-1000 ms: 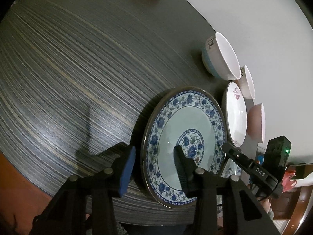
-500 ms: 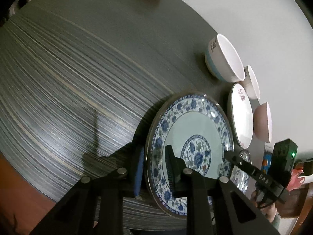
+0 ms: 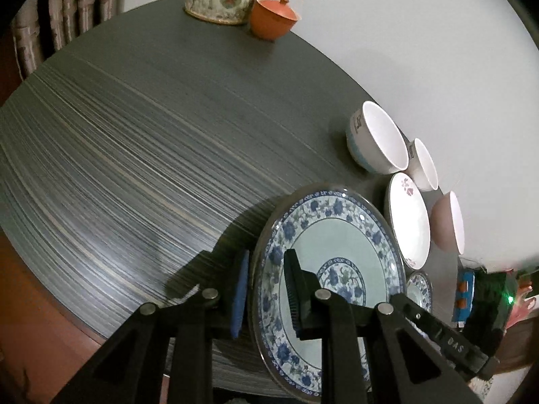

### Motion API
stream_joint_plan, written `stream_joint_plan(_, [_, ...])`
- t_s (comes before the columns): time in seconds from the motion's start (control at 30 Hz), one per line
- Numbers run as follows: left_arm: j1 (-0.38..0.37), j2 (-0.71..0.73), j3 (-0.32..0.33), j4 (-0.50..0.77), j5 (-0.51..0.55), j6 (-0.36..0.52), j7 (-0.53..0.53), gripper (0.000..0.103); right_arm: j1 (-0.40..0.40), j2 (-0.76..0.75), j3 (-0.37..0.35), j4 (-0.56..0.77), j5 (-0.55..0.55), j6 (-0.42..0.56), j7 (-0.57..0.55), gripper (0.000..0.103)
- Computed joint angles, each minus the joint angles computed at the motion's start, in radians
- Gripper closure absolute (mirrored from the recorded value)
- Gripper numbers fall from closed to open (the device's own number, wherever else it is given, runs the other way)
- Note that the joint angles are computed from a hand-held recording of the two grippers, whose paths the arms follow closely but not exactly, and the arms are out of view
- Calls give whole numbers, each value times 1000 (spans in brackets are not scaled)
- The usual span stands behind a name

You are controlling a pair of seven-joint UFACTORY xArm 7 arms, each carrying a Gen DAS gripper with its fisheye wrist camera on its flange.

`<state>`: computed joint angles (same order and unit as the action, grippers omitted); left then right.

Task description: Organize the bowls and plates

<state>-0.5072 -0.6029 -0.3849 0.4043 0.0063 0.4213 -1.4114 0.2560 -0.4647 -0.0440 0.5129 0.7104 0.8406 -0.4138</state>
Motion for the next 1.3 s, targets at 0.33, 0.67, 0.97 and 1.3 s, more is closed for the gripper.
stream_joint_plan(0.33, [-6, -42, 21, -56, -21, 6, 1, 82, 63, -108, 29, -73, 17, -40, 59, 88])
stream_joint_plan(0.67, [-12, -29, 26, -91, -33, -19, -12, 82, 118, -114, 39, -115, 7, -93, 106, 88])
stream_joint_plan(0.97, [11, -6, 10, -90, -7, -35, -44, 82, 153, -113, 50, -136, -21, -155, 143, 88])
stream_joint_plan(1.3, [19, 25, 14, -84, 7, -40, -54, 82, 186, -92, 46, -145, -19, -182, 173, 87])
